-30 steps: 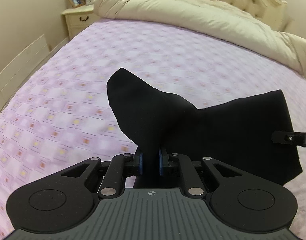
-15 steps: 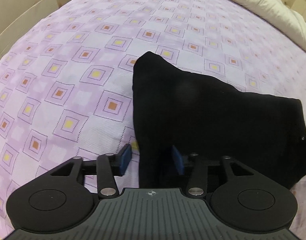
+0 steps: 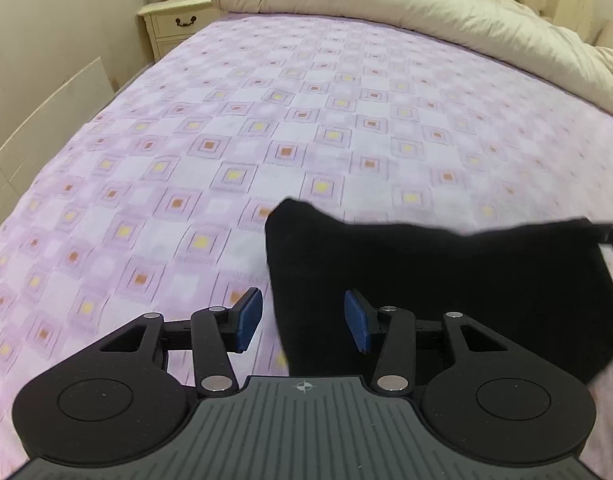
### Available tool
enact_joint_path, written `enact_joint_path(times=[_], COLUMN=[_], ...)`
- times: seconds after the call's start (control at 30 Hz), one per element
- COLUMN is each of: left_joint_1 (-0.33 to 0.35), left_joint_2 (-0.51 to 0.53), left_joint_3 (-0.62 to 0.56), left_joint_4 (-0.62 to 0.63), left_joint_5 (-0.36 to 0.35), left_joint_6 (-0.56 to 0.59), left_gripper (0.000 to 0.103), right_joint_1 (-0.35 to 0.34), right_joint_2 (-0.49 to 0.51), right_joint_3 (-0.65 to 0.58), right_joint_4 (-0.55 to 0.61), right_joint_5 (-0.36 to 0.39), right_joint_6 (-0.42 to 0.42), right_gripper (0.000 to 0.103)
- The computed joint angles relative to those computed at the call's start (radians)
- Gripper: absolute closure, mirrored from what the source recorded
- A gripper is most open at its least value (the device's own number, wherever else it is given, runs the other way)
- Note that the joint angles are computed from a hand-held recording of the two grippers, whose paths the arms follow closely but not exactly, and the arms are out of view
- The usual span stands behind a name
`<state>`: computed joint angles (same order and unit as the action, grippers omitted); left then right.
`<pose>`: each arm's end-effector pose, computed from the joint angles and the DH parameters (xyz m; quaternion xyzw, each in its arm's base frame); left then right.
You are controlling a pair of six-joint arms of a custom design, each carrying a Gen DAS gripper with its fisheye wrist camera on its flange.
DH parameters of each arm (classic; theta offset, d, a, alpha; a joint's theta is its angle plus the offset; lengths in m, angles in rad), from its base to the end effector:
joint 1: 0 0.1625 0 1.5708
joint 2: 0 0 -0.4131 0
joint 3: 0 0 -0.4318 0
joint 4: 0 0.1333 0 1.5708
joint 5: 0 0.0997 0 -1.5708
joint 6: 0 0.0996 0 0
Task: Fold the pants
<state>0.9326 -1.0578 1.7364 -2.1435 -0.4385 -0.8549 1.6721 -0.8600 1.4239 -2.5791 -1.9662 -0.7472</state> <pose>-0.1979 -0.6420 0.1988 -0.0629 0.8409 -0.3310 0.4235 0.1717 -0.7505 0.2046 0.3542 -0.8894 0.1441 0.2503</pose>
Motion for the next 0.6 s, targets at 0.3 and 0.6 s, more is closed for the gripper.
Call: enact_joint_path(times=[0.3,0.6], left_joint_1=[0.063,-0.082], left_joint_2=[0.017,-0.067], left_joint_3=[-0.055,0.063], left_joint_4=[0.023,0.222], left_joint_5=[-0.094,-0.071], left_joint_6=[-0.013,-0.228], left_gripper=[0.059,0.061], right_joint_1=[-0.016,-0.021], right_joint_2=[0.099,-0.136], right_joint_3=[-0.137,0.103], right_joint_4=[0.144,0.102], right_joint_5=[-0.071,0.054], right_joint_6=[0.102,-0.016], right_gripper=[0.103,0.092])
